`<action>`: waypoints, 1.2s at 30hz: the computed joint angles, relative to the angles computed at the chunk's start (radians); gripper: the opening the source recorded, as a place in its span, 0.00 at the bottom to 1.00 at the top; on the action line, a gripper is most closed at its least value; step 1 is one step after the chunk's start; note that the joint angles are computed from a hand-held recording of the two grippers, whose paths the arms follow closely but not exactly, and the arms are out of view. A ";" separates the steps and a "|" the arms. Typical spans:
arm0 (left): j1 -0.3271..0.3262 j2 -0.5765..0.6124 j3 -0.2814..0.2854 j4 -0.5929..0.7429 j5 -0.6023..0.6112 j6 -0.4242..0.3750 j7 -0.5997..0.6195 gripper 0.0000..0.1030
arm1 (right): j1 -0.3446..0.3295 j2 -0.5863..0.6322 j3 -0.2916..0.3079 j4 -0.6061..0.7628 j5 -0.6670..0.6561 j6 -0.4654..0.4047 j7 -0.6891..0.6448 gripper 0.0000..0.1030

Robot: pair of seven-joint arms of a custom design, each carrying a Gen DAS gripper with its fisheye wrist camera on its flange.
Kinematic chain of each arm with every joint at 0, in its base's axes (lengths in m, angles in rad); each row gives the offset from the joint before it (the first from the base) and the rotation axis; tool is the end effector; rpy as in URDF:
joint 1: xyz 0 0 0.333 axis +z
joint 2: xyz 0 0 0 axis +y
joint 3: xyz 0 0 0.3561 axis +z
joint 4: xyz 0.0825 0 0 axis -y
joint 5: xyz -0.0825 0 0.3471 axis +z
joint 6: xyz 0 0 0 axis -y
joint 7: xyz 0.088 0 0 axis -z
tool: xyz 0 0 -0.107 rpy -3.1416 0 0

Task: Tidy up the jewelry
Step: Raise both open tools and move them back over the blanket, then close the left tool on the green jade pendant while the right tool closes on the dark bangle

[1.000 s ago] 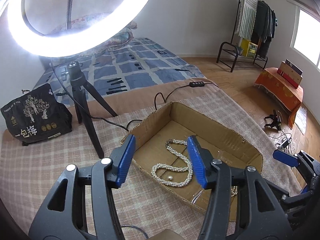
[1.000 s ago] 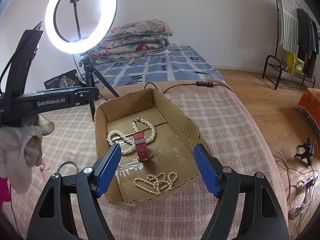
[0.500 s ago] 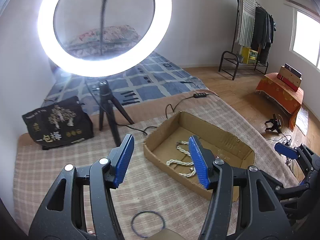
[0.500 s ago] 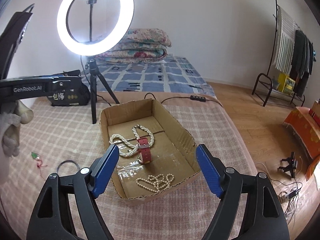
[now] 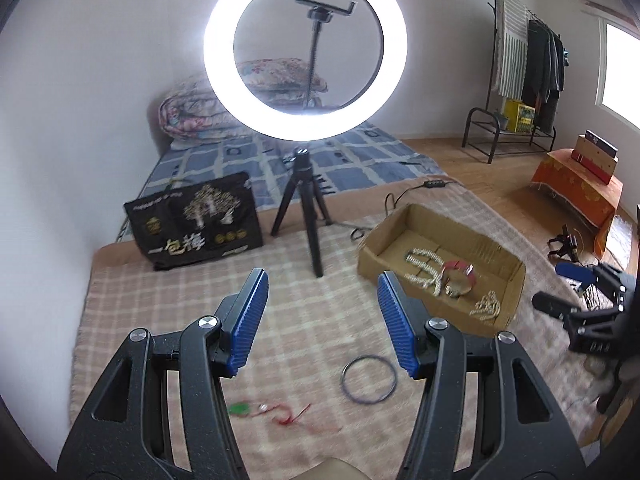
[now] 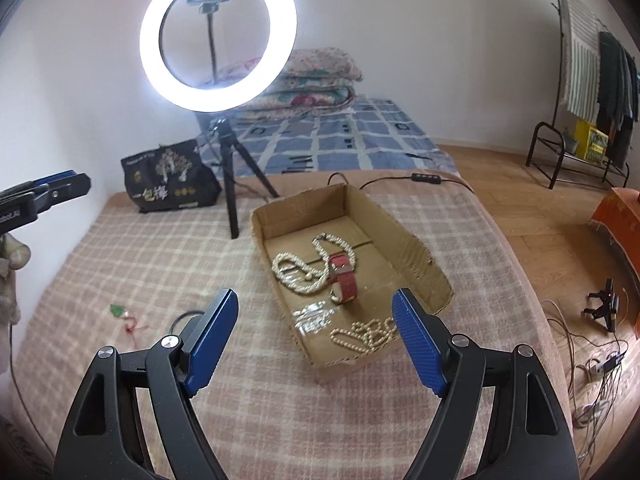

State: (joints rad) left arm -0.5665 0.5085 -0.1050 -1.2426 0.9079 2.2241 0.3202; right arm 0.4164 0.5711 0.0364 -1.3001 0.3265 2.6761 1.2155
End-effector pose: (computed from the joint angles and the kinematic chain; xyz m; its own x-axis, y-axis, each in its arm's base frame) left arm 0.6007 -0.4172 0.5797 0.2047 -0.9788 0.0050 -0.6058 -0.1307 -0.7848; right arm 0.6873 0.3138 0.5518 0.5593 -0.8259 -0.0716 -0.5838 -0.3311 -0.7413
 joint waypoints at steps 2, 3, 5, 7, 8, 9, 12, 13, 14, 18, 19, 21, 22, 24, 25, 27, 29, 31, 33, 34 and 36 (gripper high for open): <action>0.004 -0.055 -0.003 -0.091 0.002 0.007 -0.043 0.57 | -0.004 -0.008 0.008 -0.009 0.003 -0.025 -0.011 0.80; 0.008 -0.079 -0.007 -0.131 0.007 0.012 -0.065 0.57 | -0.013 -0.014 0.022 -0.018 0.018 -0.036 -0.024 0.80; 0.019 -0.125 -0.019 -0.208 0.020 0.018 -0.114 0.57 | -0.036 -0.028 0.058 -0.042 0.063 -0.057 -0.068 0.80; 0.039 -0.166 -0.034 -0.284 0.025 0.039 -0.171 0.57 | -0.039 -0.033 0.066 -0.049 0.084 -0.075 -0.088 0.80; 0.050 -0.181 -0.043 -0.314 0.023 0.047 -0.189 0.57 | -0.040 -0.034 0.072 -0.051 0.094 -0.085 -0.102 0.80; 0.060 -0.193 -0.049 -0.341 0.022 0.049 -0.208 0.57 | -0.038 -0.034 0.072 -0.049 0.098 -0.093 -0.109 0.80; 0.089 -0.222 -0.068 -0.417 0.015 0.071 -0.272 0.57 | -0.022 -0.040 0.066 -0.059 0.100 -0.098 -0.116 0.81; 0.100 -0.230 -0.072 -0.442 0.011 0.085 -0.291 0.57 | -0.019 -0.039 0.068 -0.058 0.101 -0.105 -0.122 0.81; 0.110 -0.235 -0.076 -0.463 0.007 0.096 -0.307 0.57 | -0.012 -0.036 0.065 -0.054 0.097 -0.114 -0.120 0.81; 0.148 -0.250 -0.085 -0.541 -0.015 0.144 -0.356 0.57 | 0.001 -0.008 0.059 -0.012 0.084 -0.181 -0.100 0.80; 0.157 -0.254 -0.085 -0.562 -0.020 0.159 -0.374 0.57 | 0.003 0.000 0.058 -0.001 0.082 -0.194 -0.095 0.80; 0.172 -0.260 -0.086 -0.594 -0.024 0.184 -0.395 0.57 | 0.006 0.013 0.057 0.017 0.081 -0.212 -0.088 0.80; 0.178 -0.262 -0.086 -0.606 -0.025 0.193 -0.400 0.57 | 0.005 0.020 0.059 0.026 0.083 -0.220 -0.085 0.80; 0.187 -0.262 -0.088 -0.621 -0.024 0.208 -0.402 0.57 | 0.006 0.032 0.059 0.043 0.088 -0.234 -0.071 0.80; 0.192 -0.261 -0.088 -0.629 -0.021 0.220 -0.402 0.57 | 0.007 0.040 0.058 0.053 0.089 -0.242 -0.061 0.80; 0.199 -0.255 -0.086 -0.642 -0.011 0.243 -0.399 0.57 | 0.006 0.050 0.060 0.064 0.093 -0.249 -0.054 0.80; 0.203 -0.243 -0.083 -0.648 -0.001 0.262 -0.394 0.57 | 0.006 0.062 0.063 0.080 0.095 -0.257 -0.052 0.80; 0.209 -0.230 -0.082 -0.654 0.002 0.295 -0.380 0.55 | 0.005 0.071 0.067 0.087 0.100 -0.262 -0.053 0.80; 0.210 -0.208 -0.085 -0.643 -0.012 0.297 -0.339 0.51 | 0.004 0.083 0.072 0.101 0.103 -0.273 -0.058 0.80; 0.210 -0.198 -0.087 -0.634 -0.024 0.293 -0.313 0.50 | 0.006 0.087 0.072 0.104 0.102 -0.274 -0.063 0.80; 0.205 -0.179 -0.085 -0.620 -0.029 0.296 -0.275 0.49 | 0.013 0.098 0.070 0.112 0.093 -0.278 -0.073 0.77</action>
